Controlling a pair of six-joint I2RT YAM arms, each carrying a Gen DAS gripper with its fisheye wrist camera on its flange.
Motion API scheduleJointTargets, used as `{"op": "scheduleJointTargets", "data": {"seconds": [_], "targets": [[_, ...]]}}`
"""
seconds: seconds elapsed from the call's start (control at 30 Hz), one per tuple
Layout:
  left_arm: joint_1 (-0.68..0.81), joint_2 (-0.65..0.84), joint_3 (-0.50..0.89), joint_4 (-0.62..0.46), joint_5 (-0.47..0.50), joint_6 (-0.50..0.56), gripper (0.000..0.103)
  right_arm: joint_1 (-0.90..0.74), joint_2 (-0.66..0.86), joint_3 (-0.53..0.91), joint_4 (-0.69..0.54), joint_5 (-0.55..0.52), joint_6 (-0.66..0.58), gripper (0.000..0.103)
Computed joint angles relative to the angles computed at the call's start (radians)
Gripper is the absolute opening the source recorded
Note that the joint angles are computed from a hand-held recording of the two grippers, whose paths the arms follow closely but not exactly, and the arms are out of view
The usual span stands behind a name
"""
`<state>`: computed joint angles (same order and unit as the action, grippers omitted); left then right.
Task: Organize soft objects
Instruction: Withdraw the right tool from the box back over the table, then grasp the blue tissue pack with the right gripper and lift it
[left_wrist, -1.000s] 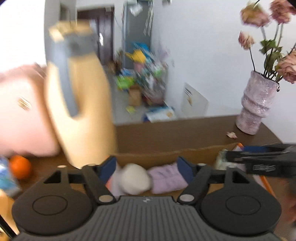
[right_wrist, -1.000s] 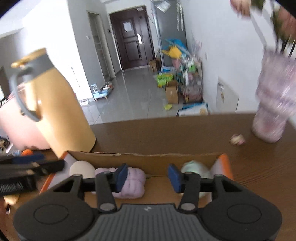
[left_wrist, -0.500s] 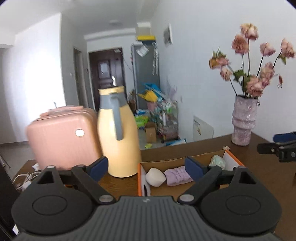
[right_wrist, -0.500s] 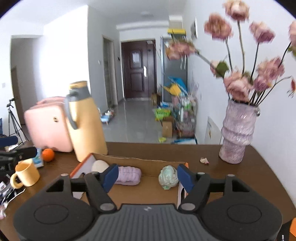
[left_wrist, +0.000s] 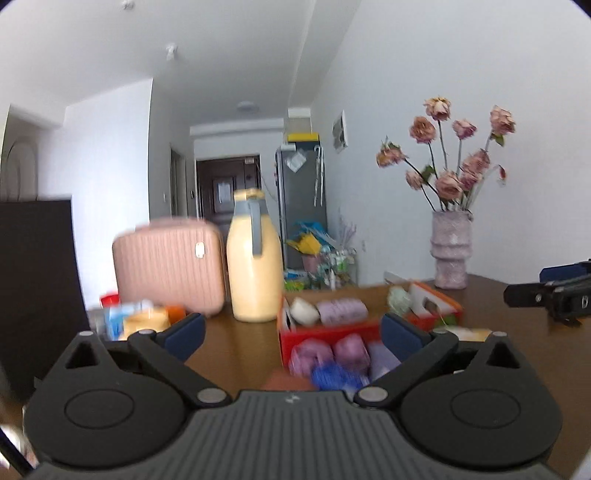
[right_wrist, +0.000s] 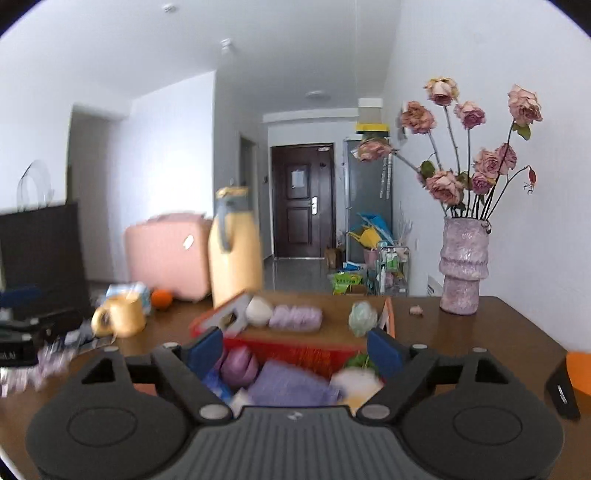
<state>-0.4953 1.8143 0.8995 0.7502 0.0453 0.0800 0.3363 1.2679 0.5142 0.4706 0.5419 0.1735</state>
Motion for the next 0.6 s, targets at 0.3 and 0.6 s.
{"op": "scheduleJointTargets", "data": {"seconds": [0.3, 0.6], "targets": [[0.013, -0.07, -0.183, 0.001, 0.034, 0.004, 0.103, 0.327, -0.004, -0.185, -0.022, 0.232, 0.255, 0.086], [0.004, 0.031, -0.075, -0.058, 0.013, 0.027, 0.103, 0.271, 0.08, -0.158, 0.002, 0.196, 0.258, 0.086]]}}
